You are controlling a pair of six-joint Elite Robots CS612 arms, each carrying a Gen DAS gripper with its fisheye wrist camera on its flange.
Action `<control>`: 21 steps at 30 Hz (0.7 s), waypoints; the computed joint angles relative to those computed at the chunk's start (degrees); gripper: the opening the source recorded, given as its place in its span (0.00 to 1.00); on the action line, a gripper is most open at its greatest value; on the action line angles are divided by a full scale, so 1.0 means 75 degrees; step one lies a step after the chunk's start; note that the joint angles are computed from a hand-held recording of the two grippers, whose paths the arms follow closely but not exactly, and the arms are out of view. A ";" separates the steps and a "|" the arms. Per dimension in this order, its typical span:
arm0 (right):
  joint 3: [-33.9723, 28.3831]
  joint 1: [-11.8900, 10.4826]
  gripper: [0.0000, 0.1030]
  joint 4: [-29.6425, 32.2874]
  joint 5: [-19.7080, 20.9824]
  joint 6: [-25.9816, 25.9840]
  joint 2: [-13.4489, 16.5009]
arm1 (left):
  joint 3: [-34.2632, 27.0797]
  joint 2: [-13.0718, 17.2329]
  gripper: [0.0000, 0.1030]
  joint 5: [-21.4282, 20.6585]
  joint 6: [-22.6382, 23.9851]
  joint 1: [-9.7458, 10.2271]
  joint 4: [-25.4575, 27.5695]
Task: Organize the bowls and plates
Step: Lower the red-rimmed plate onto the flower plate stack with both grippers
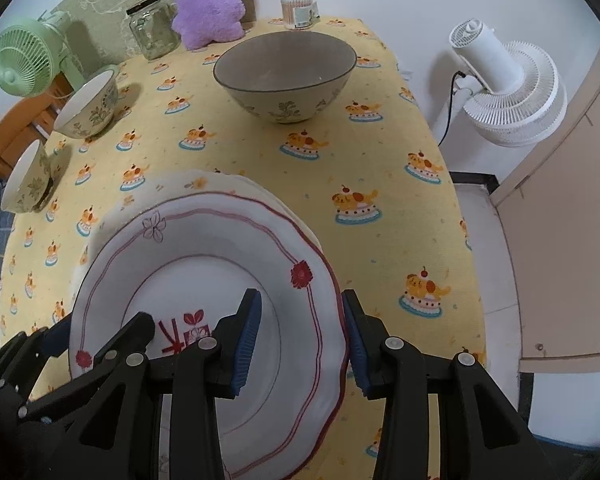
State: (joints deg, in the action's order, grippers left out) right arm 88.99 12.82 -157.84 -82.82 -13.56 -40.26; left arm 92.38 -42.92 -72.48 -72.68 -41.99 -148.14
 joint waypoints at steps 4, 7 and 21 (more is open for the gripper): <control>0.0140 -0.0085 0.44 0.0218 0.0002 0.0220 -0.0133 | 0.0008 -0.0005 0.60 -0.0011 0.0055 -0.0001 -0.0019; 0.0350 -0.0173 0.41 0.0045 0.0120 0.0236 -0.0272 | -0.0004 -0.0004 0.61 -0.0013 0.0093 -0.0001 0.0009; 0.0274 -0.0093 0.24 0.0112 -0.0002 0.0140 -0.0249 | -0.0159 -0.0040 0.61 -0.0085 0.0275 0.0000 0.0618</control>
State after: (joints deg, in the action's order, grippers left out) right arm 91.05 12.12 -157.00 -82.83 -12.51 -42.12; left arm 91.19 -43.22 -73.11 -70.62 -41.99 -143.50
